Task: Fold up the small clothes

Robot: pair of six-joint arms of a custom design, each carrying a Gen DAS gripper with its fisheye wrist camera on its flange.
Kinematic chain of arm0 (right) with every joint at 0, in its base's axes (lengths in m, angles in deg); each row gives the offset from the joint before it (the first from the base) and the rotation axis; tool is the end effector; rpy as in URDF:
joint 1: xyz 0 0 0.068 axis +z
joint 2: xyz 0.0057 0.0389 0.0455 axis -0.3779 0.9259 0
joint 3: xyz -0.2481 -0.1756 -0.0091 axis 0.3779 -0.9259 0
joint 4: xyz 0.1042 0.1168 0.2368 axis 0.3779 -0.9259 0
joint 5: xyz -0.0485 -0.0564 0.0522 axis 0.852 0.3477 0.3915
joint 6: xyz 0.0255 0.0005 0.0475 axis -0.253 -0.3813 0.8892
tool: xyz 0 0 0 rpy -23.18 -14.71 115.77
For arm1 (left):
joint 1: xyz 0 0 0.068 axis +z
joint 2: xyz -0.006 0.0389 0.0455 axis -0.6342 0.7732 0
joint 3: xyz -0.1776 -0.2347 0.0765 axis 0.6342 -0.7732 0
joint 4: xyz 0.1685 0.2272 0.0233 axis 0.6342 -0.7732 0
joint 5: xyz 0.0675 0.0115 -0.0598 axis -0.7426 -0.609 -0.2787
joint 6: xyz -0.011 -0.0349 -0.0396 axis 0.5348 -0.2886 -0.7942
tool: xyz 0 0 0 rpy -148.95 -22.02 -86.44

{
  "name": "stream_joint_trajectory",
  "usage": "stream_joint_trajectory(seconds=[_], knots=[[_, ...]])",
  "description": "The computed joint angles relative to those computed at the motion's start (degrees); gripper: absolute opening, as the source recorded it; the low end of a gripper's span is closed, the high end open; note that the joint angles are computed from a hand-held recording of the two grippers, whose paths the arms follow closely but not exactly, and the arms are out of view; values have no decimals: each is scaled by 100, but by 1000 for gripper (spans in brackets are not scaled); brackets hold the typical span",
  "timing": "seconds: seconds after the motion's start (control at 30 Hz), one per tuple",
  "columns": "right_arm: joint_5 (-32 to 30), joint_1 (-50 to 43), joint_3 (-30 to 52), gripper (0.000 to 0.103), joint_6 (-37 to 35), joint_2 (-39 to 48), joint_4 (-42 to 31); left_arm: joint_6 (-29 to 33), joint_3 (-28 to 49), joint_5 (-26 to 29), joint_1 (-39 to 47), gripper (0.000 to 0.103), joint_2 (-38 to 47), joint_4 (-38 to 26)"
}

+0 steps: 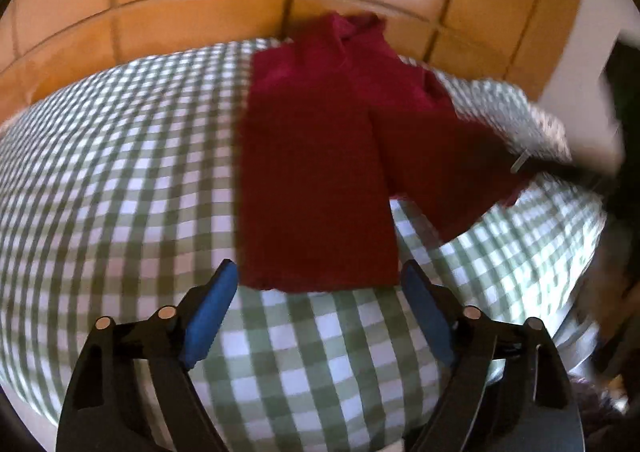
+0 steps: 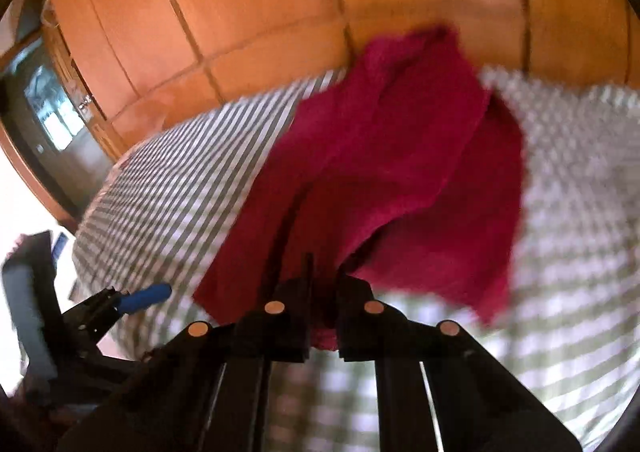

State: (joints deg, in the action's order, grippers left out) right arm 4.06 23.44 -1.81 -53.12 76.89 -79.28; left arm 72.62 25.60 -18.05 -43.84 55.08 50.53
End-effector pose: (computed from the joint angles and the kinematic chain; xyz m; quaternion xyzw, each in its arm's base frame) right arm 0.2040 0.1920 0.2323 -0.0267 0.9128 0.1263 0.3875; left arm 0.2333 -0.0283 0.1910 0.1403 0.9288 -0.1256 0.3192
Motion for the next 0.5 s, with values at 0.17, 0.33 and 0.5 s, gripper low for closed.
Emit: stream_joint_trajectory(seconds=[0.17, 0.33, 0.5], knots=[[657, -1084, -68, 8, -618, -1201, -709, -139, 363, -346, -307, 26, 848, 93], [383, -3057, 174, 8, -1235, -1399, -787, -216, 719, -149, 83, 0, 987, 150], [336, -4611, 707, 8, -1564, -489, -556, -209, 1783, -183, 1037, 0, 1456, 49]])
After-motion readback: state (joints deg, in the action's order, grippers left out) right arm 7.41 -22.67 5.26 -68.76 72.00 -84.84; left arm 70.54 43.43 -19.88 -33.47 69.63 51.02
